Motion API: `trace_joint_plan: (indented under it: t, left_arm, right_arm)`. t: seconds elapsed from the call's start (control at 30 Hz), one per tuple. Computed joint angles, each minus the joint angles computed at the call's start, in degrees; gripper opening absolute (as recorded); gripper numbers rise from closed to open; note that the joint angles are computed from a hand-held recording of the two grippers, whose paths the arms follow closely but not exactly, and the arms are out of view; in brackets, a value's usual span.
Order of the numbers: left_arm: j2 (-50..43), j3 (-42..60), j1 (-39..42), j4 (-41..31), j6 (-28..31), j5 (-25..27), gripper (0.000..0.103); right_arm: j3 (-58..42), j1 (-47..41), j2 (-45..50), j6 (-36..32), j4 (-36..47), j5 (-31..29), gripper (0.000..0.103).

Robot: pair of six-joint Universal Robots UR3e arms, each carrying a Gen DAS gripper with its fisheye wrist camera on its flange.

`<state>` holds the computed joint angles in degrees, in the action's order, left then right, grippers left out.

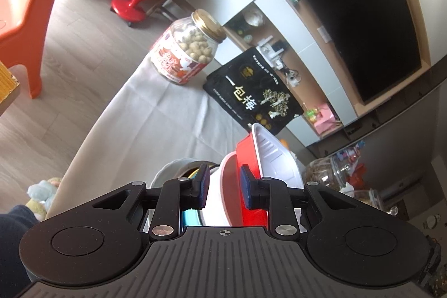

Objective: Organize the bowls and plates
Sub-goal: 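Lower the red-and-white tray onto the white bowl with both tools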

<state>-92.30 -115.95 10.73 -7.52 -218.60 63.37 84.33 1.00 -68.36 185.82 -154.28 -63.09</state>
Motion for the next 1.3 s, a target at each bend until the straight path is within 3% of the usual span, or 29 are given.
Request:
trace_joint_plan:
  t: [0.13, 0.37, 0.5, 0.6, 0.77, 1.3]
  left_arm:
    - [-1.4, 0.3, 0.2, -0.6, 0.4, -1.8, 0.026]
    - [-0.9, -0.6, -0.5, 1.1, -0.1, -1.2, 0.026]
    - [1.0, -1.4, -0.8, 3.3, 0.9, -1.6, 0.026]
    - [0.5, -0.7, -1.5, 4.6, 1.7, -3.6, 0.026]
    - [-0.8, 1.5, -3.5, 1.7, 3.5, -3.9, 0.026]
    - [1.5, 0.1, -4.3, -2.9, 5.8, -2.4, 0.026]
  right_arm:
    - [-0.8, 0.5, 1.2, -0.4, 2.8, 2.1, 0.049]
    - [0.9, 1.6, 0.2, -1.8, 0.5, 0.9, 0.051]
    - [4.2, 2.0, -1.4, -1.2, -5.4, -1.9, 0.051]
    - [5.5, 1.6, -2.4, -1.4, -7.2, -0.6, 0.050]
    - [6.8, 2.4, -3.5, -4.9, -7.0, 0.6, 0.044]
    - [9.9, 3.4, -5.6, -7.5, -5.9, 0.3, 0.043]
